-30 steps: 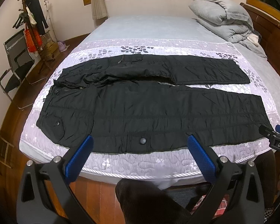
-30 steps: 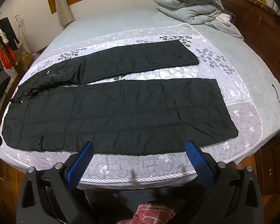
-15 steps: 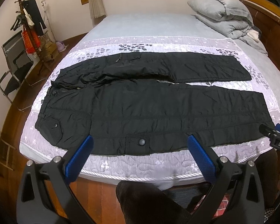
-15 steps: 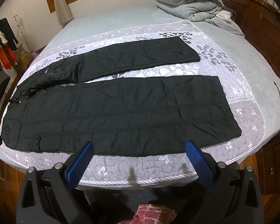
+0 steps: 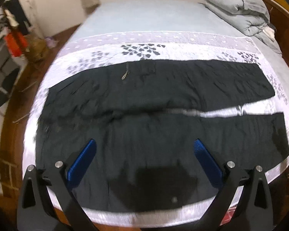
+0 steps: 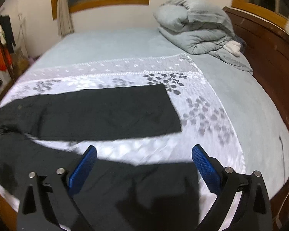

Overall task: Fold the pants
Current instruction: 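Lower both grippers onto the waistband of the wider black pants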

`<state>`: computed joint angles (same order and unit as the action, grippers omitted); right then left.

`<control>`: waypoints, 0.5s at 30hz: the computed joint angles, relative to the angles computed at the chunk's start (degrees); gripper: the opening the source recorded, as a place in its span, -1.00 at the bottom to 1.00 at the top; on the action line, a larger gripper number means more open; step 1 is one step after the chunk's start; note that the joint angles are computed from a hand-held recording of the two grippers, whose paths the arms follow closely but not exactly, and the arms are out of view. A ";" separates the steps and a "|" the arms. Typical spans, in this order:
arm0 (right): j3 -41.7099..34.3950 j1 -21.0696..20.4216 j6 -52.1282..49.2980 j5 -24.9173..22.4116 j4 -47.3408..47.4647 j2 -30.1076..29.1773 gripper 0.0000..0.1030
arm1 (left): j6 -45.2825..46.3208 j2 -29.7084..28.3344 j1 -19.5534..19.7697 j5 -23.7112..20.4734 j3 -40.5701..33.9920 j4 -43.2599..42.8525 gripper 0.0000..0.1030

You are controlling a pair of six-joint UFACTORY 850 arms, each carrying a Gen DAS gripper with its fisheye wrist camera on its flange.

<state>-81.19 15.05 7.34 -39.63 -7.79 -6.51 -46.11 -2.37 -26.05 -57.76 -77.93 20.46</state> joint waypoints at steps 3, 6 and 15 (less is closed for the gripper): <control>-8.01 -3.17 -8.03 -2.81 5.51 -8.59 0.93 | 10.86 -5.24 7.18 2.74 -5.40 -6.65 0.95; -16.64 -5.49 -12.44 -6.58 10.14 -17.12 0.93 | 19.05 -10.86 12.64 4.89 -10.48 -10.99 0.95; -34.71 -8.78 -19.51 -16.70 16.63 -34.02 0.93 | 45.02 -30.37 22.43 1.83 -28.97 -27.59 0.95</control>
